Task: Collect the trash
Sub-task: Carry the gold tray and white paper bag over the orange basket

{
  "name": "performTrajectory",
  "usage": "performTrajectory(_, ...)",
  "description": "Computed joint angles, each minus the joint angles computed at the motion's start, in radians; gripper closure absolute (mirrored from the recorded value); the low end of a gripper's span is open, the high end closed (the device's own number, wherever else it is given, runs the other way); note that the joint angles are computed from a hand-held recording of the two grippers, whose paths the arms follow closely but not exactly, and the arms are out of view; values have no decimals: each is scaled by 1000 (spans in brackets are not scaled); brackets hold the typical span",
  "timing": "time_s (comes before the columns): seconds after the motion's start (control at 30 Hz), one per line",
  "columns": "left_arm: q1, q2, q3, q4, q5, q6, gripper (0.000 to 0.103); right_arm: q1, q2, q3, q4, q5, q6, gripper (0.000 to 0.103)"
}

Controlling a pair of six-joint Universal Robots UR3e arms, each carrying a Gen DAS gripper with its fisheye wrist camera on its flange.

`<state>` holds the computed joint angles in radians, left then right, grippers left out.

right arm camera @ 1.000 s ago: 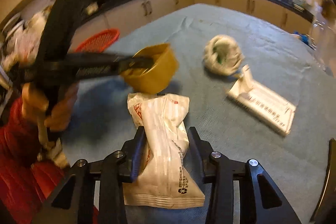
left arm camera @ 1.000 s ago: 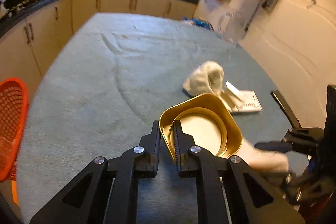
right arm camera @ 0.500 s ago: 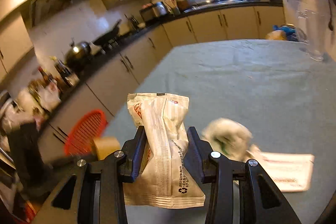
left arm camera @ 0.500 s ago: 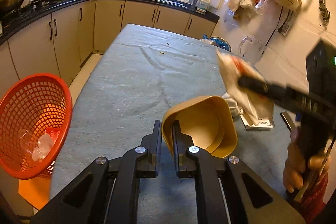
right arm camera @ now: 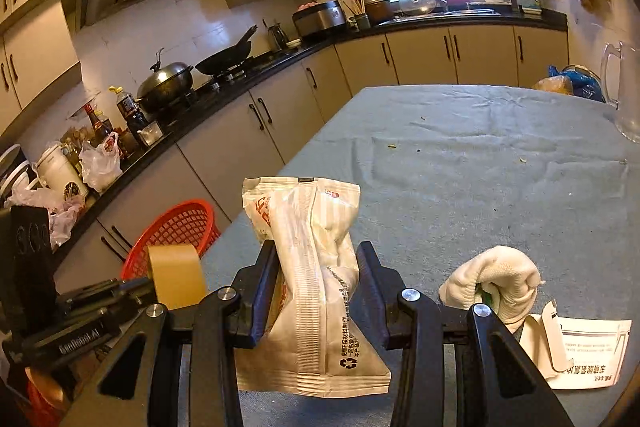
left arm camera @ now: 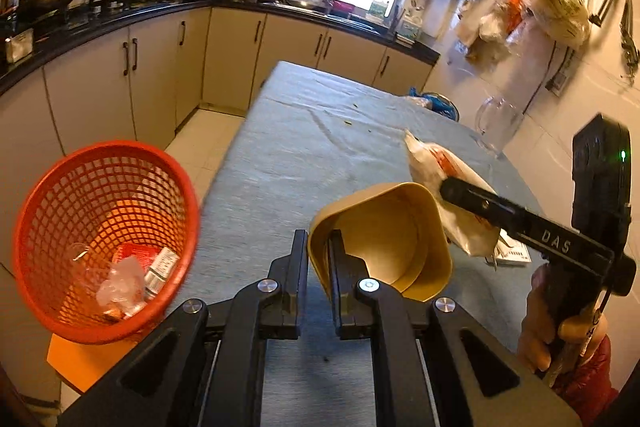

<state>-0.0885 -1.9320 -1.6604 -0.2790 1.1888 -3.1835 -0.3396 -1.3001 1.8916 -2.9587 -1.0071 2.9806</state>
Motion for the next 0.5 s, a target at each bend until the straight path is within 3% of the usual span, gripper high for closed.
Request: performTrajectory(0.5,126,100,-123,39,-49,8,94,62,7,-54,78,-8,-11,59)
